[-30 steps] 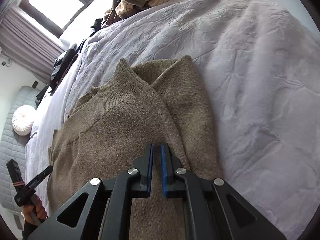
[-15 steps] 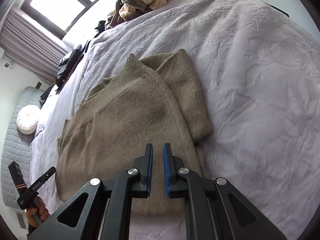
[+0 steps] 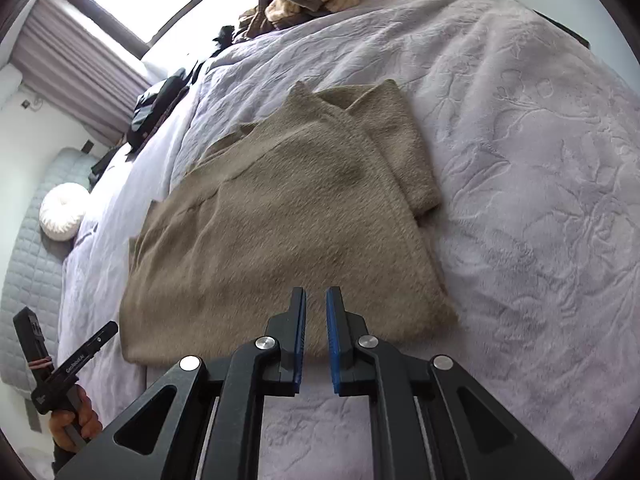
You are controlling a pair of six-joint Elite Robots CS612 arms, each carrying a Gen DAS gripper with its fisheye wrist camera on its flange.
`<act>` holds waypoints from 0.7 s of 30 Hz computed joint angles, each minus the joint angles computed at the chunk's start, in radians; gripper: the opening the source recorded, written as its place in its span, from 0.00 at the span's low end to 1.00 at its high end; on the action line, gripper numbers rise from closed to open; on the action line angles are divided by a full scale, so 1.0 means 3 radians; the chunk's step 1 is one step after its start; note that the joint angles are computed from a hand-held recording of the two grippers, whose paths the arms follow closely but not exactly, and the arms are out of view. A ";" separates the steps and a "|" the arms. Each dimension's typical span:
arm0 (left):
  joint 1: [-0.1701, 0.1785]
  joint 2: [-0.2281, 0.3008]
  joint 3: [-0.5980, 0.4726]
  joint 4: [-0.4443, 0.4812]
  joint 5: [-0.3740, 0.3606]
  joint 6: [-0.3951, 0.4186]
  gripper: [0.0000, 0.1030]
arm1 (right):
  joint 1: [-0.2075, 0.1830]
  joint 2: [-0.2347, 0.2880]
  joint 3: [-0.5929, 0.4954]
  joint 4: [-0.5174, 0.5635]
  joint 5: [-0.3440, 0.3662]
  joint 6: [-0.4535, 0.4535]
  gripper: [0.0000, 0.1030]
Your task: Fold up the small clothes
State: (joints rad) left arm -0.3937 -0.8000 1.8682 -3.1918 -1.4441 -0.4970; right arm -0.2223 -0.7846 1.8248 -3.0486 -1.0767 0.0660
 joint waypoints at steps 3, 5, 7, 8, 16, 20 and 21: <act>-0.0026 -0.0029 0.0066 -0.0014 0.0057 -0.0030 0.13 | 0.0017 -0.0036 0.0050 -0.0022 -0.0025 -0.0040 0.11; -0.0035 -0.0042 0.0099 -0.0025 0.0069 -0.0044 0.13 | 0.0028 -0.0056 0.0082 -0.0035 -0.0036 -0.0059 0.11; -0.0046 -0.0060 0.0142 -0.0040 0.0095 -0.0056 0.19 | 0.0041 -0.0075 0.0108 -0.0036 -0.0061 -0.0068 0.12; -0.0050 -0.0066 0.0154 -0.0040 0.0108 -0.0059 0.33 | 0.0049 -0.0085 0.0122 -0.0038 -0.0082 -0.0073 0.16; -0.0100 -0.0149 0.0342 -0.0279 0.0331 -0.0097 0.94 | 0.0117 -0.0163 0.0220 -0.0087 -0.0165 -0.0157 0.44; -0.0127 -0.0178 0.0398 -0.0278 0.0475 -0.0152 0.96 | 0.0169 -0.0197 0.0264 -0.0134 -0.0217 -0.0217 0.73; -0.0133 -0.0186 0.0408 -0.0250 0.0501 -0.0165 0.99 | 0.0183 -0.0202 0.0274 -0.0164 -0.0246 -0.0227 0.84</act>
